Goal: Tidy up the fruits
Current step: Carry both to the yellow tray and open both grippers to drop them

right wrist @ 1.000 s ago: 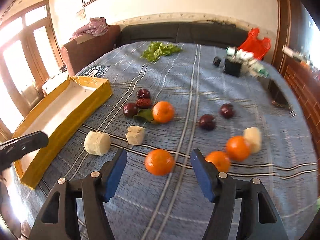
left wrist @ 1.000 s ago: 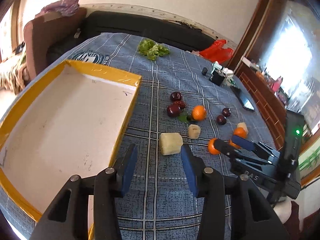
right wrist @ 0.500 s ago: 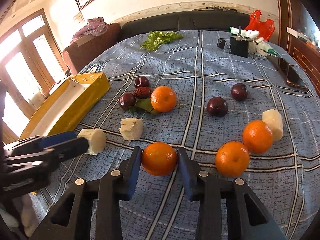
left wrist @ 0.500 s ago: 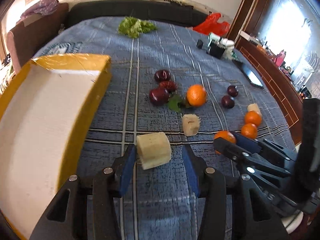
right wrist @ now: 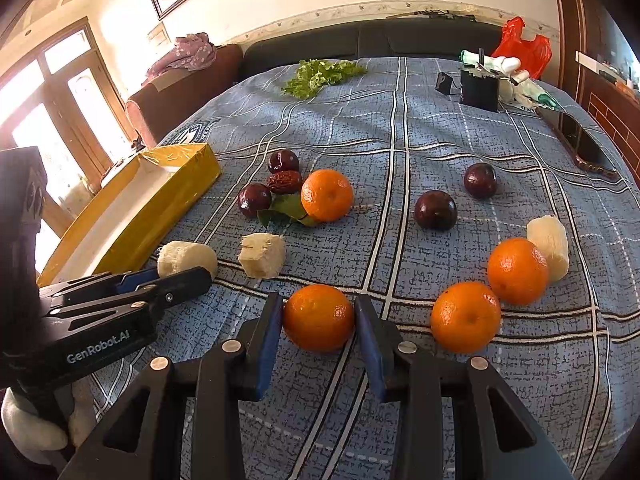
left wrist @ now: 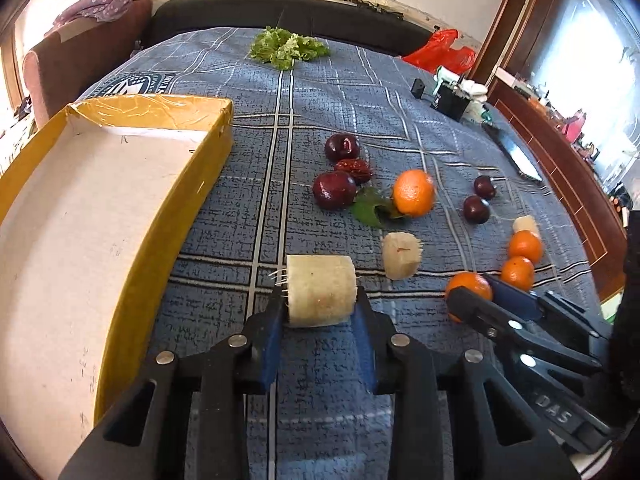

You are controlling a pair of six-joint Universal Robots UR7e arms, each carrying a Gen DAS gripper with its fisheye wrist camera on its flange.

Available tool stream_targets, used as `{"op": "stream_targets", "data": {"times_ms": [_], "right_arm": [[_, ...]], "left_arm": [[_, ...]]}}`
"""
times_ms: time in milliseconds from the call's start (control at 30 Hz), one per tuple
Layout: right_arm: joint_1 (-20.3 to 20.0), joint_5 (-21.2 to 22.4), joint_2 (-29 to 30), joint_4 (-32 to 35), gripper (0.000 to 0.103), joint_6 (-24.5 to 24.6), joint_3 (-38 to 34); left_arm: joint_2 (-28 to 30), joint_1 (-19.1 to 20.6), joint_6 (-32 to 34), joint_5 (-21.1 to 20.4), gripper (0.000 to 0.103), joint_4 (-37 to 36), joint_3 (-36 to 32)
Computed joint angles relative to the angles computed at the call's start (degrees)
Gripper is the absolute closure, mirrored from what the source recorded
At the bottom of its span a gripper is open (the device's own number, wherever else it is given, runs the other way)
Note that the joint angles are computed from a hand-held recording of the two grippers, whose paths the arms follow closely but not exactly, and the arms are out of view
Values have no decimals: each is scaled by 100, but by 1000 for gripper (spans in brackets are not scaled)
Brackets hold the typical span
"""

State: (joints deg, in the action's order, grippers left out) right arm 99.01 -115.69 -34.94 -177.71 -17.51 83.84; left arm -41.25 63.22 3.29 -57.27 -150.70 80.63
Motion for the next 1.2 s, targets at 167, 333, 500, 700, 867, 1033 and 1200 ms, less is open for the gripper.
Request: {"op": "stream_targets", "data": {"times_ms": [167, 333, 500, 700, 867, 1033, 1200], "right_arm": [[11, -31, 20, -46, 63, -41, -8], [54, -112, 55, -355, 63, -231, 50], [213, -26, -40, -789, 63, -366, 247], [654, 606, -213, -586, 63, -266, 237], [1052, 1179, 241, 608, 63, -283, -520], [1257, 1079, 1150, 1730, 62, -328, -1594], [1324, 765, 1811, 2337, 62, -379, -2345]], "left_arm": [[-324, -96, 8, -174, 72, -421, 369], [-761, -169, -77, -184, 72, -759, 777], [-1341, -154, -42, 160, 72, -1130, 1206], [-1747, -98, 321, 1217, 72, -1819, 1532], [-1759, 86, 445, 2025, 72, -2056, 1529], [-1758, 413, -75, 2090, 72, -1480, 1280], [-1809, 622, -422, 1913, 72, -1227, 1186]]}}
